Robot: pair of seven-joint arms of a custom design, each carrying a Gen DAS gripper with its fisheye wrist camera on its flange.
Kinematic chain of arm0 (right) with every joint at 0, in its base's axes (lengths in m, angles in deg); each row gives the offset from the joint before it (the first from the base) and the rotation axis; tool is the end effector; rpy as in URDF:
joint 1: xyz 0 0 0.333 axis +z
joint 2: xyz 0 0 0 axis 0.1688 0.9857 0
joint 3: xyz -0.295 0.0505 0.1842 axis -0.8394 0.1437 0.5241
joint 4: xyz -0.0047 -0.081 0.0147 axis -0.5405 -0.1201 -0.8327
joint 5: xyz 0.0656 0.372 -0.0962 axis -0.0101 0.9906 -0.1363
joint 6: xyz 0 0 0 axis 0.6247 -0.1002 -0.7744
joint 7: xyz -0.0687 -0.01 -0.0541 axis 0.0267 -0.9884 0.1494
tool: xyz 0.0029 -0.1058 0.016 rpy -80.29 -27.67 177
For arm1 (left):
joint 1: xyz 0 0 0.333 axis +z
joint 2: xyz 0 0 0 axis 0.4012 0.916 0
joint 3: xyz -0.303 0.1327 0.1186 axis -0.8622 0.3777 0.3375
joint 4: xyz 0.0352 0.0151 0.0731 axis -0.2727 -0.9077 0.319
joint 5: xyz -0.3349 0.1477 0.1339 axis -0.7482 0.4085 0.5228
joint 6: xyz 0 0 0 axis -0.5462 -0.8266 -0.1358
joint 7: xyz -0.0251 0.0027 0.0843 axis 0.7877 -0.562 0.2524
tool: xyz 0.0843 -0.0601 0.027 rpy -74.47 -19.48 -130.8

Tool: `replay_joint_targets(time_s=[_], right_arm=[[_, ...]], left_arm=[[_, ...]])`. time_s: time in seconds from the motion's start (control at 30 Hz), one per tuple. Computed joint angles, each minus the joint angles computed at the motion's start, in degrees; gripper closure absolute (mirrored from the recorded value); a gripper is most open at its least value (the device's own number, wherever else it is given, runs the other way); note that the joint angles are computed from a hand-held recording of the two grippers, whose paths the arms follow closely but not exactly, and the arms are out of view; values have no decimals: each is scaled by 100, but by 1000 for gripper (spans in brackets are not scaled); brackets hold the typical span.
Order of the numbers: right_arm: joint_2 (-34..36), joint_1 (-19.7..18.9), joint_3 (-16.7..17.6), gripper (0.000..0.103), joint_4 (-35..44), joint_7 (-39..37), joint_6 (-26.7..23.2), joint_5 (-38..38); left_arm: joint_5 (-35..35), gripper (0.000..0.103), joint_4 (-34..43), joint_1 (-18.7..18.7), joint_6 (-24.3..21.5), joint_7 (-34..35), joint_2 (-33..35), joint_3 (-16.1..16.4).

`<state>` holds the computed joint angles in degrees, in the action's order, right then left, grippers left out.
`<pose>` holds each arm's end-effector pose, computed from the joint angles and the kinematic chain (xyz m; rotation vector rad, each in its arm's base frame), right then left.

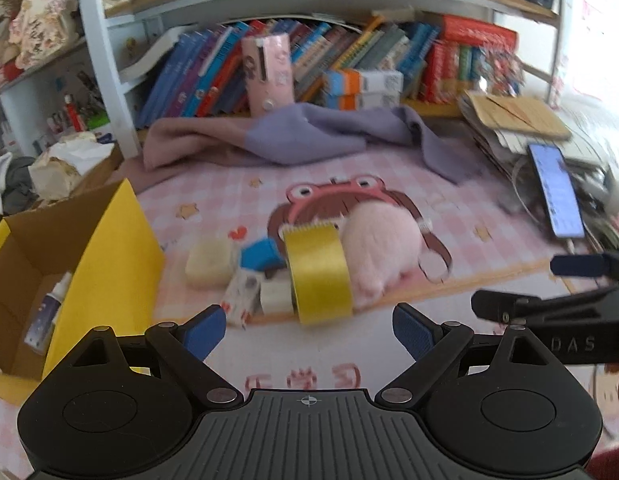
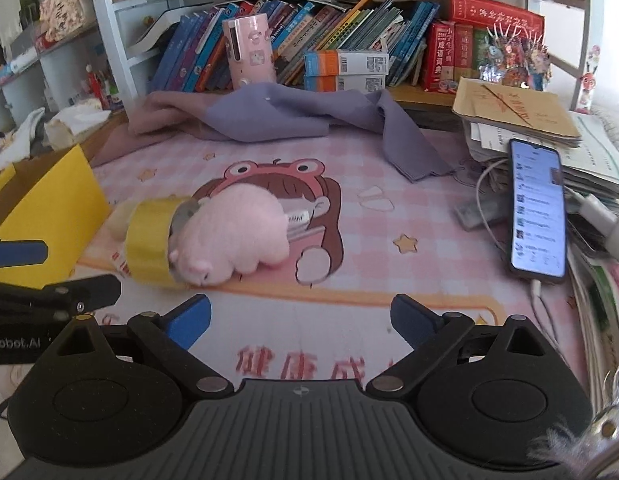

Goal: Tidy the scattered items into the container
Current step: 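Move both tools toward the plush pig and gold tape roll, then grasp the gold tape roll with the left tool while the right tool grasps the pink pig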

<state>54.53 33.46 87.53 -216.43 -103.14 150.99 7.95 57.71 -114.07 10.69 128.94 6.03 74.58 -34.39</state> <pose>0.4289 0.3076 0.4497 -1.4774 1.9722 -0.7131 0.5012 -0.2981 0.4709 -1.2684 2.2205 -0.8765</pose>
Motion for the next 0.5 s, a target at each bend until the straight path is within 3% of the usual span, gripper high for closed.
replay_joint_targets(time_s=[0.27, 0.37, 0.5], right_arm=[[250, -305, -280, 5, 94, 156, 876, -46], [354, -384, -350, 6, 145, 192, 1148, 49], [499, -458, -429, 14, 250, 418, 1462, 105]], left_arm=[[598, 14, 559, -143, -220, -584, 444, 152], [678, 22, 738, -158, -362, -600, 608, 125], [990, 34, 985, -295, -534, -735, 841, 206]])
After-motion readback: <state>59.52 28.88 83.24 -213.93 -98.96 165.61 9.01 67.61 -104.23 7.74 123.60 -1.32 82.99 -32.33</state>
